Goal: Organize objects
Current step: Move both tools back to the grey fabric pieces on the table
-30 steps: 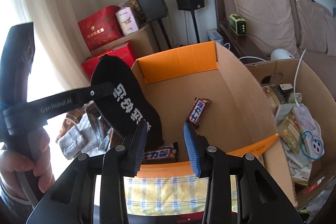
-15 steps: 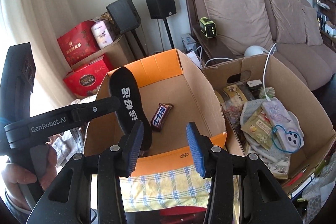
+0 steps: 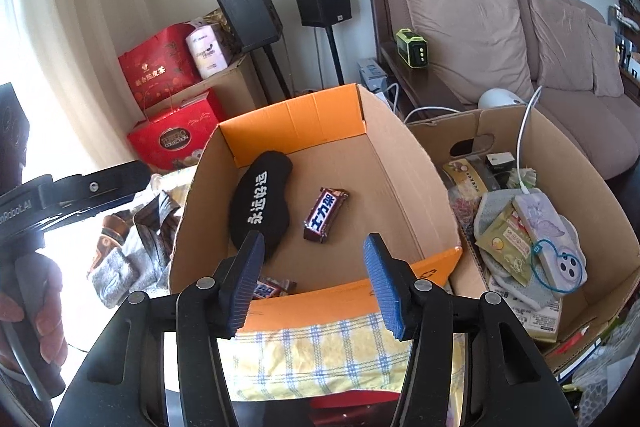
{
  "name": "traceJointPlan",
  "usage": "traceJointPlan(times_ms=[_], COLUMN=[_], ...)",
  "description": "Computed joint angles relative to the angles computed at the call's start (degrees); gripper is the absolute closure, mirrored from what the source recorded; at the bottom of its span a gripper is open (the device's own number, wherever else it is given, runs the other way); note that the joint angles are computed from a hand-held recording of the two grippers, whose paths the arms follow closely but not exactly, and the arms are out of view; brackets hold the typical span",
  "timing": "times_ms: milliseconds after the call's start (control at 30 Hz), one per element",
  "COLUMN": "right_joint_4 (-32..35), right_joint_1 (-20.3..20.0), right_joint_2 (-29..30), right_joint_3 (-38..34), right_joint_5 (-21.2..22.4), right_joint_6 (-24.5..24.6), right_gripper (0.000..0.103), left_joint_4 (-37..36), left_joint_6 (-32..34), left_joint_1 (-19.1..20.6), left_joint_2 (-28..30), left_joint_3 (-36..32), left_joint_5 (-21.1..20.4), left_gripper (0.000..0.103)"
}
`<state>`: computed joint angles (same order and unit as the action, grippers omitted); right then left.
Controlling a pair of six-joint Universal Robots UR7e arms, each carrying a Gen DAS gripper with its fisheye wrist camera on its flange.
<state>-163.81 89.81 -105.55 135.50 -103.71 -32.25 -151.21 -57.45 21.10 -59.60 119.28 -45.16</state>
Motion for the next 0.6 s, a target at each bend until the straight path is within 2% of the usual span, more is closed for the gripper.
traceJointPlan(times_ms=[100, 167, 200, 500, 600], right_joint_4=[-1.04, -2.19, -2.86, -3.58, -3.68], right_joint_1=[1.77, 3.03, 3.68, 8.14, 9.77], right_joint_2=[1.63, 2.89, 3.55, 7.59, 9.06], right_joint_3=[0.2, 0.38, 0.48, 1.27, 1.48], right_joint_5=[-0.88, -1.61, -2.02, -3.42, -4.14], right_joint_6=[-0.26, -0.42, -0.51, 0.12, 0.08], right_gripper=[0.04, 0.029, 0.027, 0.02, 0.019], left_joint_4=[4.22, 7.63, 9.6, 27.71, 31.39], left_joint_6=[-3.51, -6.24, -7.57, -19.39, -22.99], left_joint_1=[-1.25, -2.32, -2.72, -6.3, -6.93], left_joint_2=[-3.43, -5.43, -6.44, -15.05, -18.05], left_joint_3=[2.69, 4.22, 4.83, 8.96, 10.59], left_joint_5=[1.87, 3.47, 3.93, 6.19, 5.91], left_gripper=[0.013, 0.005, 0.002, 0.0, 0.0])
